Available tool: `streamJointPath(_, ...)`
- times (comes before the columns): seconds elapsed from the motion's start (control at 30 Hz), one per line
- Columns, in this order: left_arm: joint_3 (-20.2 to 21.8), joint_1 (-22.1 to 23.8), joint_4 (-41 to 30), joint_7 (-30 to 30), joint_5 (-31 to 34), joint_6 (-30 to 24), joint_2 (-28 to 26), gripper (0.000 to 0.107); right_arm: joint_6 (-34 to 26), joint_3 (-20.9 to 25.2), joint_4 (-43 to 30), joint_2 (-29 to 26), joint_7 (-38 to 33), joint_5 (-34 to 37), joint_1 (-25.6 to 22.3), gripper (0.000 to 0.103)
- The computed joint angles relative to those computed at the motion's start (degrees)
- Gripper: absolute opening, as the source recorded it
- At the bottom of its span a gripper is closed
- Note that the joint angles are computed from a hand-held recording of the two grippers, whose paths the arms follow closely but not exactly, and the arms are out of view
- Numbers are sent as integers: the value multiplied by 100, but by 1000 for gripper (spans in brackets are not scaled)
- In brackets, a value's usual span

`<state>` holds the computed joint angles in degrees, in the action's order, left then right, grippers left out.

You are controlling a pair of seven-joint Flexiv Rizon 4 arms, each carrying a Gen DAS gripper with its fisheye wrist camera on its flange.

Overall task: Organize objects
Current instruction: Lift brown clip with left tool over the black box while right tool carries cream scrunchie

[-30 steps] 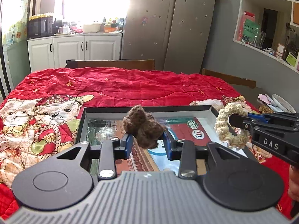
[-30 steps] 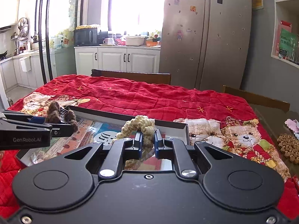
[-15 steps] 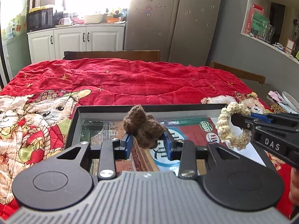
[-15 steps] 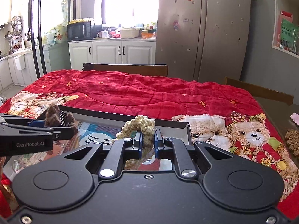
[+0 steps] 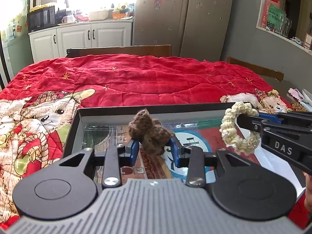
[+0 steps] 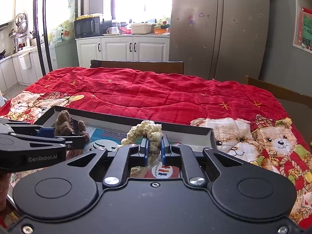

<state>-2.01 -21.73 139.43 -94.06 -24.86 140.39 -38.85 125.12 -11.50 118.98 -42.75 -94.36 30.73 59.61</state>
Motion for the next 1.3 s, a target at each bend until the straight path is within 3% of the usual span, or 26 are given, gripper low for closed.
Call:
streamJointPath(0.5, -22, 230, -118, -36, 356, -543, 66, 39, -461, -114, -182, -193, 553, -487, -146, 12)
streamJointPath(1.3, 77, 148, -166, -11, 369, -777, 91, 40, -748, -482, -28, -215, 1083, -971, 67, 13)
